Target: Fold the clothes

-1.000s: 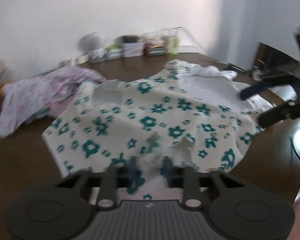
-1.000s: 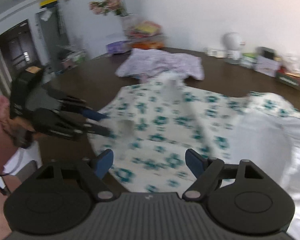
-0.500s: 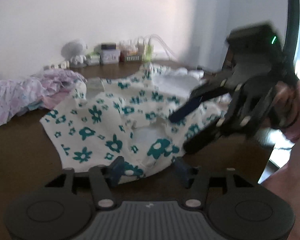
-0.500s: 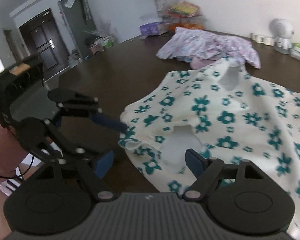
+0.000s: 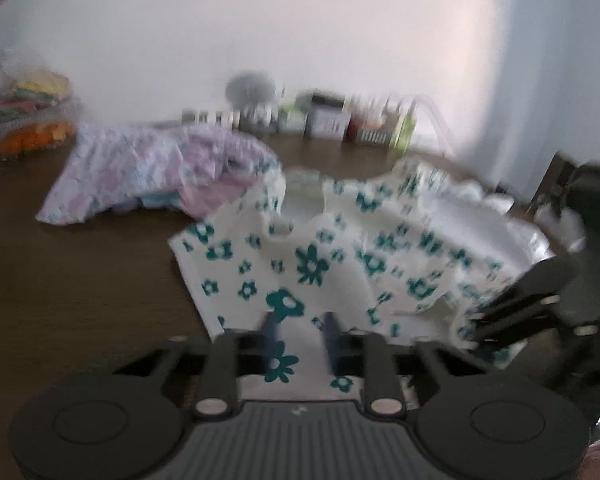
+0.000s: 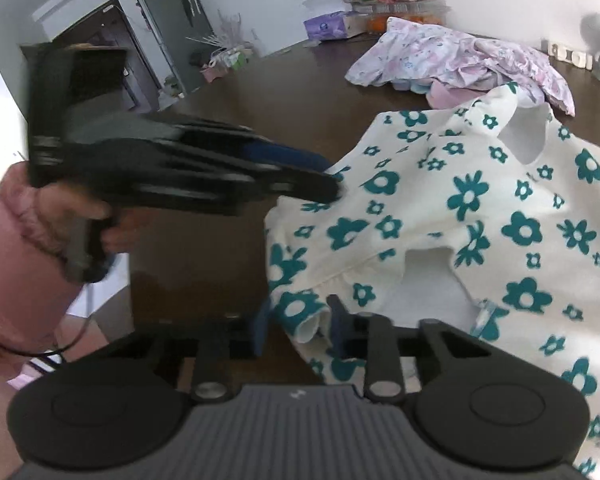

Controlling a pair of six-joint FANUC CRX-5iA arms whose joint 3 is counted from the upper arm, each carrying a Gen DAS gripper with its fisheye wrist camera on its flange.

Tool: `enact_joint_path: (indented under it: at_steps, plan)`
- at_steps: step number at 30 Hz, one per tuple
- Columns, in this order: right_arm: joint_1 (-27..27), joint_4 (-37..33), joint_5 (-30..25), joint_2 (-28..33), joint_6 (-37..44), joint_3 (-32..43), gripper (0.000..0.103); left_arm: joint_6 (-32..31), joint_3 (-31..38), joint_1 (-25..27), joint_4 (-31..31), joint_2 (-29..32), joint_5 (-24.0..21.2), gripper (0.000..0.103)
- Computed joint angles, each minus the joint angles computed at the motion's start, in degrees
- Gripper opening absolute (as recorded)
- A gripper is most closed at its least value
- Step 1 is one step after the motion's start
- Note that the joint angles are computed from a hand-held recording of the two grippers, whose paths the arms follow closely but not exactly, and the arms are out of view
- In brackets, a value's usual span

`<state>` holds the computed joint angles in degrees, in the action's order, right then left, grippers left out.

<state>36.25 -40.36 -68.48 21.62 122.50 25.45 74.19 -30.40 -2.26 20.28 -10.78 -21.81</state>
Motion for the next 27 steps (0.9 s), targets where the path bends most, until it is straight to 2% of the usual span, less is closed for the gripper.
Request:
enact_joint_path:
  at_steps: [2,4,6,7,8,11,13,14,15,17,19,21,22,24,26,27]
  plan:
    - [-2.0,-3.6,-3.4,0.1,0.1,0.7,0.015,4.6,2.8,-0.4,-5.2,2.1,-2.0,0.012]
    - [-3.4,-5.8,-5.9,-0.1,0.2,0.7,0.015,4.0,2.1,-0.3,-4.4,2.2,-1.0,0.012]
    - [-4.5,-7.1,-8.0,-0.3,-0.1,0.6,0.021,3.3,1.3,-0.1,-3.6,2.0,-0.3,0.012]
    - [-4.6,-6.9,-7.0,-0.9,-0.1,-0.1,0.03,3.3,1.2,-0.1,-3.8,1.9,-0.2,0.013]
    - [-4.5,-6.3,-5.0,-1.8,0.0,-1.3,0.034,3.7,1.2,-0.2,-4.4,1.7,-0.1,0.013]
    - [-4.0,-4.8,1.5,-3.3,-0.7,-3.2,0.038,8.5,2.7,-0.5,-8.7,1.6,-1.7,0.014]
    - [-1.3,1.6,11.1,-5.6,-2.3,-6.7,0.041,12.9,4.3,-1.0,-12.8,1.4,-2.7,0.016]
    - [1.0,7.4,16.5,-6.5,-4.1,-8.7,0.042,13.3,4.4,-1.0,-13.1,1.1,-2.2,0.017]
    - [2.9,12.7,19.3,-6.5,-6.2,-9.6,0.046,13.8,4.5,-1.0,-13.4,0.8,-1.7,0.021]
    - [5.9,22.0,22.1,-5.6,-10.7,-10.2,0.053,15.7,6.2,-1.1,-15.2,1.2,-1.9,0.024]
    - [6.5,24.6,21.0,-4.0,-11.3,-8.7,0.055,20.4,10.3,-1.9,-20.1,3.0,-4.1,0.029]
    - [6.6,24.9,19.5,-2.3,-11.1,-6.8,0.048,23.6,14.5,-2.5,-23.7,5.7,-6.2,0.028]
    - [6.7,25.6,19.4,-2.0,-11.6,-6.8,0.032,23.8,16.0,-2.5,-23.8,7.2,-6.4,0.026]
    - [7.0,26.9,19.4,-2.0,-12.8,-7.5,0.016,21.0,18.0,-1.8,-20.2,10.3,-5.7,0.026]
    - [7.3,28.2,19.4,-2.0,-14.0,-8.1,0.012,18.9,20.5,-1.6,-18.7,13.4,-5.8,0.024]
    - [7.3,28.3,19.2,-2.3,-14.1,-8.5,0.011,18.9,22.4,-1.9,-19.7,15.1,-6.9,0.017]
